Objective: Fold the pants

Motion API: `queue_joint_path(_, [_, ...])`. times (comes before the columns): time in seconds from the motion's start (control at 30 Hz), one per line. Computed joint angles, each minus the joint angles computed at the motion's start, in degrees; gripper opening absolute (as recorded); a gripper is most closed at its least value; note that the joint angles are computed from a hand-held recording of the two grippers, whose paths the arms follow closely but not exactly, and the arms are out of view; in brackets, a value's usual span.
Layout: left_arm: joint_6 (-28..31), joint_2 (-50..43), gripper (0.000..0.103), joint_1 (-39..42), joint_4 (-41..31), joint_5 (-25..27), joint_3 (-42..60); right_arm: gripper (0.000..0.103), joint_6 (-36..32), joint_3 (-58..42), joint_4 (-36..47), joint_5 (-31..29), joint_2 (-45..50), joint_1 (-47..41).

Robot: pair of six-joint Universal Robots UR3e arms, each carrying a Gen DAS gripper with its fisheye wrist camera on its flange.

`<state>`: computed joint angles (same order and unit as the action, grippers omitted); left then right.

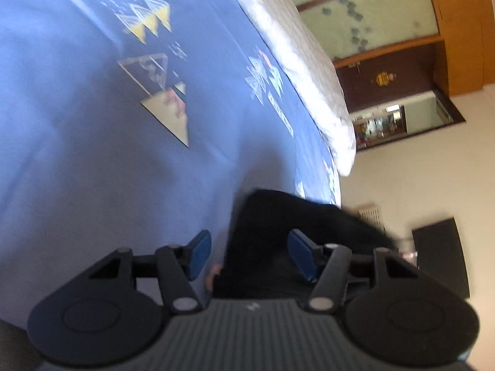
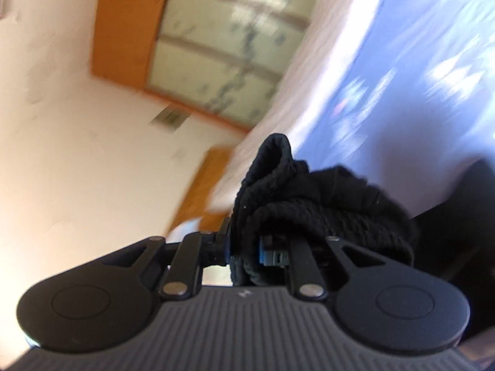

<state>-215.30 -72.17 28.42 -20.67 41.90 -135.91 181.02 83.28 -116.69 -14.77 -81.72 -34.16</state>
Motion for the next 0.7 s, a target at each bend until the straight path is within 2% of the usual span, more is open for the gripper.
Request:
queue_joint_path(0.03, [-0.8, -3.1, 0.056, -2.4, 1.9, 0.9, 1.8, 0.028, -1.4, 1.3, -3.3, -6.4, -0.4, -0.6])
queue_joint_path(0.1, [-1.7, -8.3, 0.056, -7.7, 3.3, 3.5, 6.4, 0.041, -2.3, 2.6, -9.5, -27.7, 0.1, 1.7])
queue_joint_path(0.13, [-1.8, -10.6, 0.056, -10.6, 3.4, 5.4, 9.0, 0.041, -1.0, 3.6, -8.6, -33.0, 0.2, 1.3])
queue_joint_path(0.17, [-1.6, -12.6, 0.057, -13.5, 3.2, 7.6, 11.6, 0.041, 0.8, 6.1, -8.5, -33.4, 0.0, 0.1])
queue_joint_path(0.23, [-0.2, -16.0, 0.061, -18.7, 1.5, 12.0, 16.6, 0.042, -0.1, 15.5, -9.4, -23.9, -3.8, -6.5])
queue_joint_path(0.27, [0.5, -17.4, 0.063, -21.0, 0.7, 13.7, 18.3, 0.043, -0.8, 18.3, -10.0, -22.0, -5.3, -8.3])
queue_joint_path(0.37, [1.3, -23.2, 0.067, -26.0, -1.4, 16.9, 24.2, 0.053, -4.7, 21.3, -8.2, -20.3, -8.1, -10.8])
queue_joint_path(0.43, [2.0, -26.7, 0.061, -29.0, -3.0, 20.2, 27.7, 0.057, -7.1, 21.9, -5.3, -17.8, -8.3, -11.9])
queue_joint_path(0.47, [2.6, -27.9, 0.045, -30.7, -4.7, 23.0, 29.5, 0.059, -8.4, 22.1, -3.7, -16.6, -8.6, -12.3])
queue_joint_path(0.5, [3.4, -28.8, 0.022, -31.9, -6.5, 25.1, 30.8, 0.059, -10.0, 22.2, -1.6, -15.8, -9.3, -12.4])
queue_joint_path(0.53, [3.9, -29.0, 0.017, -32.5, -7.6, 26.2, 31.1, 0.059, -10.9, 21.9, -1.2, -15.2, -9.0, -11.9])
queue_joint_path(0.57, [4.3, -28.4, 0.011, -32.1, -6.6, 25.7, 29.5, 0.059, -9.0, 19.4, -3.4, -15.8, -6.5, -9.8])
queue_joint_path(0.6, [4.3, -27.1, 0.009, -31.4, -5.5, 24.6, 27.5, 0.058, -11.8, 19.0, -1.9, -15.6, -6.4, -9.4])
queue_joint_path(0.63, [4.6, -25.0, 0.008, -30.7, -4.6, 23.9, 25.1, 0.049, -12.8, 18.0, -2.3, -16.8, -5.6, -7.8])
queue_joint_path(0.67, [5.0, -22.4, 0.008, -30.1, -3.8, 23.8, 22.6, 0.029, -13.5, 17.2, -3.6, -18.9, -4.8, -5.8])
queue_joint_path(0.7, [5.1, -19.6, 0.008, -29.7, -2.9, 23.9, 20.0, 0.027, -12.3, 16.7, -5.9, -21.0, -4.4, -4.0])
